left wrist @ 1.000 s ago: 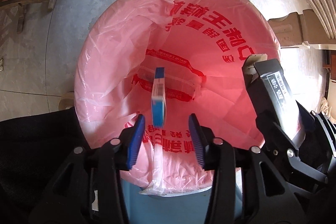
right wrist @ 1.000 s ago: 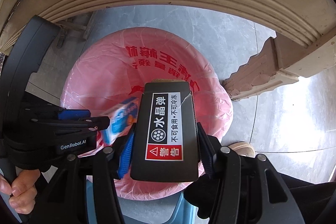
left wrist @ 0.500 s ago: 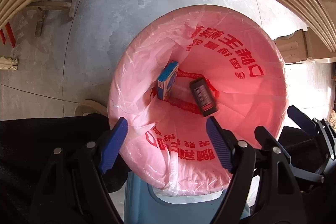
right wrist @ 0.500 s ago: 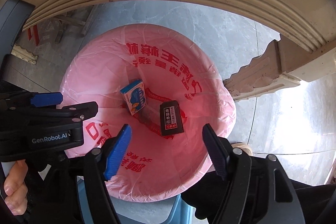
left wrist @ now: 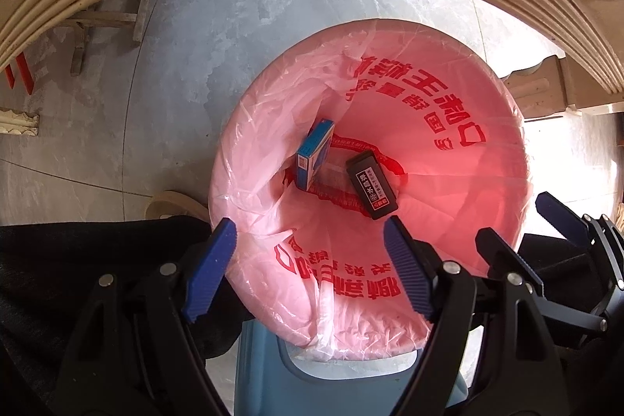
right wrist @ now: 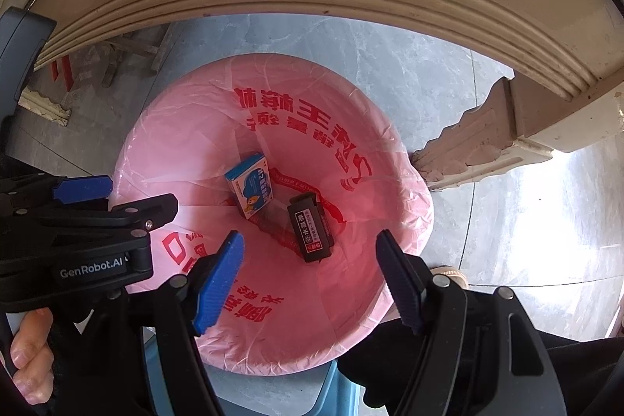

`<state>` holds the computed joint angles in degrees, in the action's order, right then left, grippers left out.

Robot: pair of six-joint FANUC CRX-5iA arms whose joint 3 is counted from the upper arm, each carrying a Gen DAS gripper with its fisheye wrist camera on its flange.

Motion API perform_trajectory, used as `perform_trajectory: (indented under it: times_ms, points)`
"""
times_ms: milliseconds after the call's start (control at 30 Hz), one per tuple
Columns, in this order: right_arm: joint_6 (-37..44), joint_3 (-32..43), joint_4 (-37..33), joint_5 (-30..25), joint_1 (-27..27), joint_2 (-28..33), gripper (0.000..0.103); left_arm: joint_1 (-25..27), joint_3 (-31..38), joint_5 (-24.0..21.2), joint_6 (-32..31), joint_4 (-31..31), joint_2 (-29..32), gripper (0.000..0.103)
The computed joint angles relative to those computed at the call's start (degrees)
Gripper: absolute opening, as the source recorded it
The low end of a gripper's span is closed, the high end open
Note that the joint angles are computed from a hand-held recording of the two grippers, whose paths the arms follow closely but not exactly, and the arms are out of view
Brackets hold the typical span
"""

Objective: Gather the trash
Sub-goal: 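Raise both tools back toward the table items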

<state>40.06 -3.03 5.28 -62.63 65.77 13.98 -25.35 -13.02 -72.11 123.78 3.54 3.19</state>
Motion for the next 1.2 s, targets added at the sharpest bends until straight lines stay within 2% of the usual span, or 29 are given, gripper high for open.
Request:
perform_trajectory:
  times_ms: [100, 233, 467, 567, 667, 800, 933, 1067, 1133, 1200]
  points:
    - [-0.8, -0.6, 0.4, 0.4, 0.3, -0.8, 0.069, -0.1, -0.1, -0.2, 0.5, -0.5, -0.7, 0.077]
    - [-2.1, -1.1, 1.5, 0.5, 1.0, -2.1, 0.072, -2.0, 1.9, -2.4, 2.8, -4.3, -1.6, 0.077]
    - [-6.8, -4.0, 6.0, 2.4, 3.5, -9.3, 0.075, -5.5, 7.3, -8.3, 4.4, -11.9, -7.5, 0.077]
    - [-9.9, -4.6, 10.4, 1.8, 4.8, -12.6, 0.084, -5.4, 10.3, -11.3, 3.8, -14.1, -10.8, 0.077]
    - [-12.0, -4.5, 15.0, 0.8, 5.7, -15.6, 0.086, -6.1, 15.5, -16.1, 3.5, -18.3, -12.4, 0.077]
    - [-11.6, -1.8, 17.8, -0.8, 5.6, -17.9, 0.090, -5.6, 22.7, -21.3, 1.2, -20.5, -12.5, 0.083]
    - [-8.5, 2.8, 19.4, -1.9, 5.1, -19.0, 0.090, -5.6, 29.0, -23.6, -1.3, -20.8, -12.1, 0.083]
    - [-6.2, 6.9, 25.0, -4.3, 6.6, -19.1, 0.091, -6.2, 34.2, -25.0, -3.5, -20.4, -11.1, 0.083]
    - [-5.2, 9.0, 27.6, -5.9, 7.5, -18.6, 0.095, -7.8, 37.2, -26.0, -4.4, -21.6, -10.3, 0.084]
    - [-3.8, 10.5, 28.6, -6.2, 8.1, -18.7, 0.096, -9.3, 40.2, -27.7, -5.5, -23.6, -9.2, 0.084]
